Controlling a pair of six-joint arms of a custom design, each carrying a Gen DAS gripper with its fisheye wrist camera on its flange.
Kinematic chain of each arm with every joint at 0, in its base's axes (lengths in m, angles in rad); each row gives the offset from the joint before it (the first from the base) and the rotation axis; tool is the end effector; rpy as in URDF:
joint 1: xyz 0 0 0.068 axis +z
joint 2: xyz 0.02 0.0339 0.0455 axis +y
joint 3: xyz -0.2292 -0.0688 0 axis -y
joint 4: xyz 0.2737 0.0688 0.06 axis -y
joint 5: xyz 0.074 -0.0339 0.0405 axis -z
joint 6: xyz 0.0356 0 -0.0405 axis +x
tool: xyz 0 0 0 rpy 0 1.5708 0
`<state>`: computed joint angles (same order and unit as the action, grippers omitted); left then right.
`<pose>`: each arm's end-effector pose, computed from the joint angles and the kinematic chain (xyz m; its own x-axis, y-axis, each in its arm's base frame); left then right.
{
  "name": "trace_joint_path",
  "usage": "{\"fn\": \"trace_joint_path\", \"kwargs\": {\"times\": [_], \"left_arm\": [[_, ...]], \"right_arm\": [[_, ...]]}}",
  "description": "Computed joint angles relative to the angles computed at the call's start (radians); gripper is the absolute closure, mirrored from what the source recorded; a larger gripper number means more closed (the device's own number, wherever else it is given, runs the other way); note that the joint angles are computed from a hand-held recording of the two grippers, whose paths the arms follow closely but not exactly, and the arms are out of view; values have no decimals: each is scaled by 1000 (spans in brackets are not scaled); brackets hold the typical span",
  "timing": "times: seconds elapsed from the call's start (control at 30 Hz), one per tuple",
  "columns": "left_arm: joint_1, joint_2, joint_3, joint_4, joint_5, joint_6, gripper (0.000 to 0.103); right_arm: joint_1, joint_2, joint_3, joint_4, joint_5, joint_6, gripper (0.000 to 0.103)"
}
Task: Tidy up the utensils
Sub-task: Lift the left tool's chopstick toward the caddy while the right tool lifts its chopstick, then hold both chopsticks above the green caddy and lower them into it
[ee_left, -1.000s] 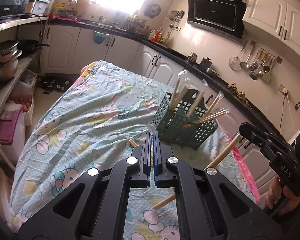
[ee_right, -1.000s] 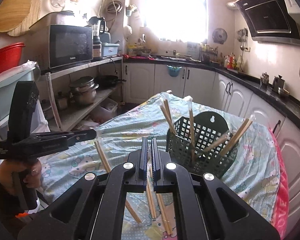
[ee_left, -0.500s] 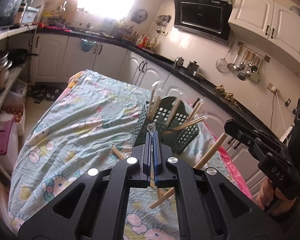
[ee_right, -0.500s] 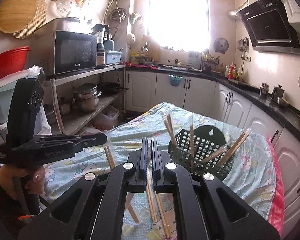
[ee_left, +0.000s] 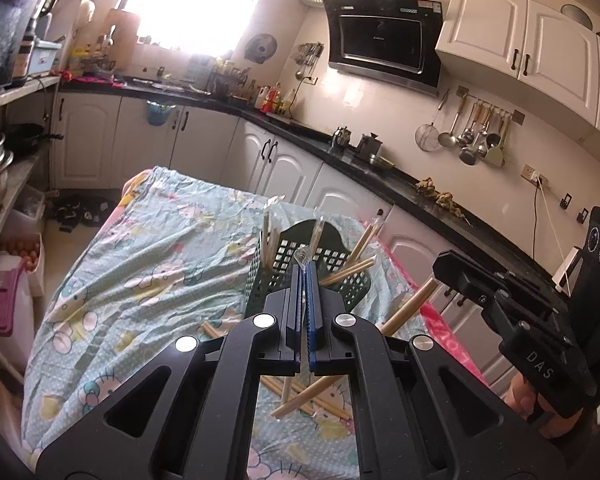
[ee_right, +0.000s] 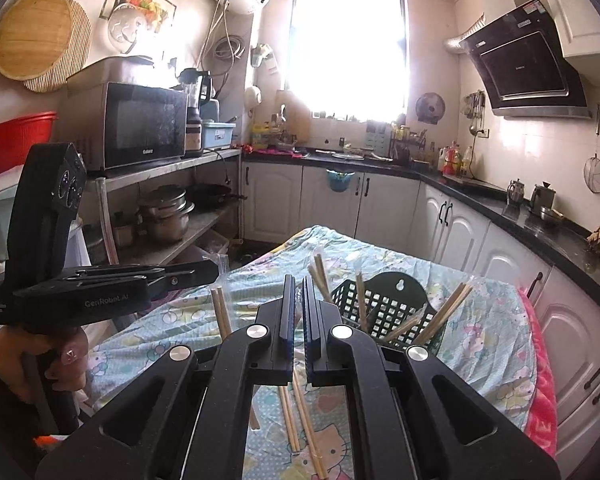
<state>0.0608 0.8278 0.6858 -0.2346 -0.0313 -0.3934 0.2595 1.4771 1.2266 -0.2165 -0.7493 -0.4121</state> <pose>0.2458 0.0161 0.2627 -0.3046 -0.4024 -0.8633 -0.2236 0.9113 -0.3458 0.3494 0.1178 0.2869 -0.0880 -0.3268 -0.9410 -0.8850 0.4591 -0.0767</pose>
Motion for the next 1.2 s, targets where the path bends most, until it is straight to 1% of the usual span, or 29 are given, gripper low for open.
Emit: {"fn": "trace_joint_path", "kwargs": {"times": [0.37, 0.7, 0.93, 1.2], "left_arm": [[-18, 38, 73, -2, 2, 21, 103], [-44, 117, 192, 8, 10, 49, 103], [-60, 199, 293, 31, 29, 72, 103], [-66, 348, 473, 33, 37, 104, 103]], "right_arm": [[-22, -33, -12, 37, -12, 22, 99], [-53, -32, 25, 73, -17, 79, 99], [-83, 5, 101, 114, -21, 152, 99], [-83, 131, 285, 82, 16, 168, 99]]}}
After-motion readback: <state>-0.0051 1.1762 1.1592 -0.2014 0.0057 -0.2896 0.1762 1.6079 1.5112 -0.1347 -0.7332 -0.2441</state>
